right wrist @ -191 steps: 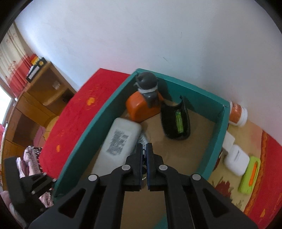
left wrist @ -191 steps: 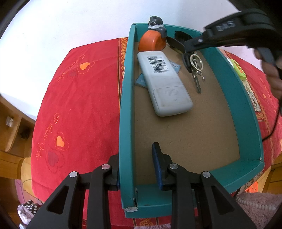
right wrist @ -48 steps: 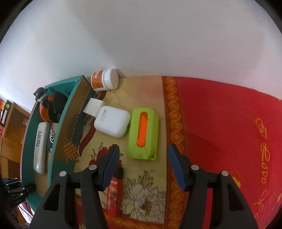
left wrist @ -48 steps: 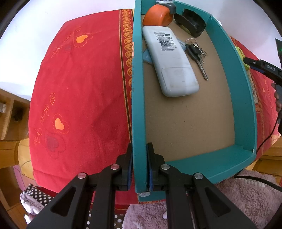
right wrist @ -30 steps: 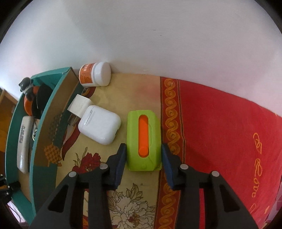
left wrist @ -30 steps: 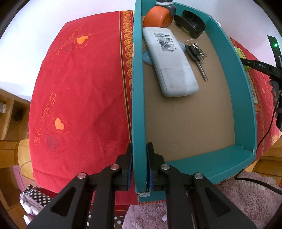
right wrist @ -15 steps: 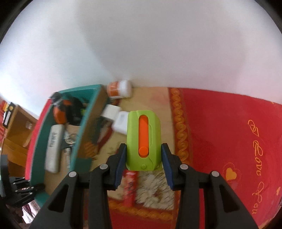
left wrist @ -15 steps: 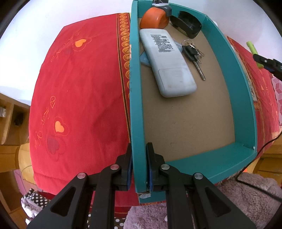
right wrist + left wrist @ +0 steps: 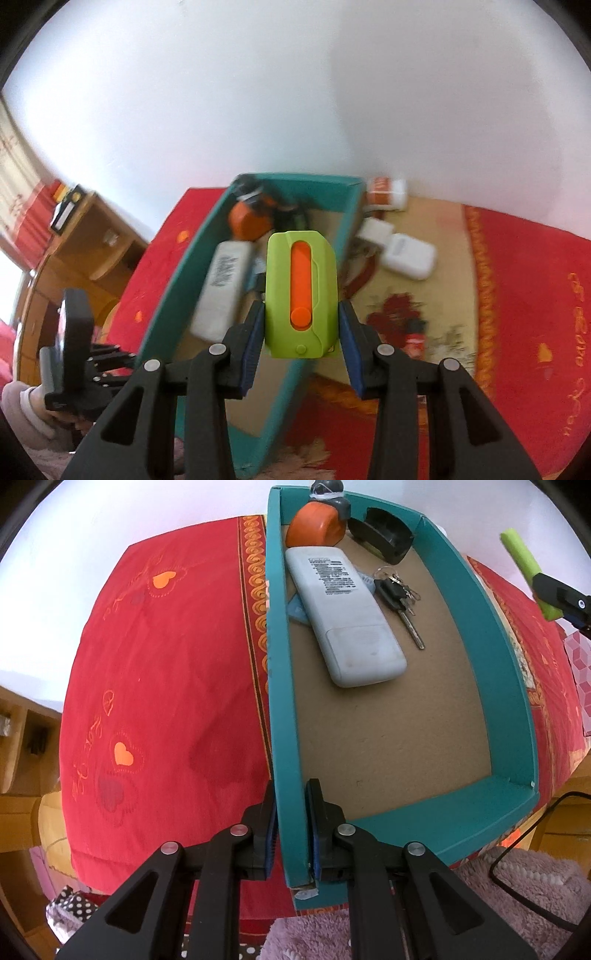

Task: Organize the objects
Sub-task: 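Carry the lime-green case over the teal box with the right gripper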

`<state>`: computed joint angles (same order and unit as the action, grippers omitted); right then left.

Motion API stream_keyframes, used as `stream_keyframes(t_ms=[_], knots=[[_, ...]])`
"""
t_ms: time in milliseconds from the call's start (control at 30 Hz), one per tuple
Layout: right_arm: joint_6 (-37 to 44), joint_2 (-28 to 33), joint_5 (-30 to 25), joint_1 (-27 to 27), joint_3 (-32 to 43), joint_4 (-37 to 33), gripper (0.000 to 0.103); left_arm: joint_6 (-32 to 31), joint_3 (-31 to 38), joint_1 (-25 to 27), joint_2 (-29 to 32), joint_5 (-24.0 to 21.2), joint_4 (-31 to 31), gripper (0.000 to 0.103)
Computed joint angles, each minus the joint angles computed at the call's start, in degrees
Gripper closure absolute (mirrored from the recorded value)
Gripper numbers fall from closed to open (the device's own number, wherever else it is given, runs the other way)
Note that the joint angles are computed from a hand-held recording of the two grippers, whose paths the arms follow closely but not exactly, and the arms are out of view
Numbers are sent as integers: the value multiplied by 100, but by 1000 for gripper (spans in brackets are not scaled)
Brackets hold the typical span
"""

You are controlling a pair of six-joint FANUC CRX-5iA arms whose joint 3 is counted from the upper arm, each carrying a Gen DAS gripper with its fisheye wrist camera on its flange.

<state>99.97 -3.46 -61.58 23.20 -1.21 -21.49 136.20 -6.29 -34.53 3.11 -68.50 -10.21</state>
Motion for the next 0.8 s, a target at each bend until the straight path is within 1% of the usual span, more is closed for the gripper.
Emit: stream_keyframes(t_ms=[200, 333, 467, 567, 733, 767, 800], knots=[[19, -2, -67, 221, -57, -90, 64, 54, -85, -116, -110, 105, -101, 89], [-52, 36, -91, 365, -99, 22, 64, 87, -143, -172, -187, 134, -128, 88], [-189, 150, -72, 570, -85, 224, 64, 172, -184, -215, -253, 138, -164, 88], [-378, 253, -76, 852, -85, 614, 64, 198, -204, -219, -266, 159, -172, 88], [-256, 343, -412, 1204, -109, 898, 64, 224, -250, -215, -317, 172, -176, 88], [-158, 340, -478, 1223, -115, 856, 64, 227, -258, -214, -329, 173, -176, 88], [58, 363, -662, 1194, -66, 677, 64, 235, -267, -215, -339, 176, -180, 88]])
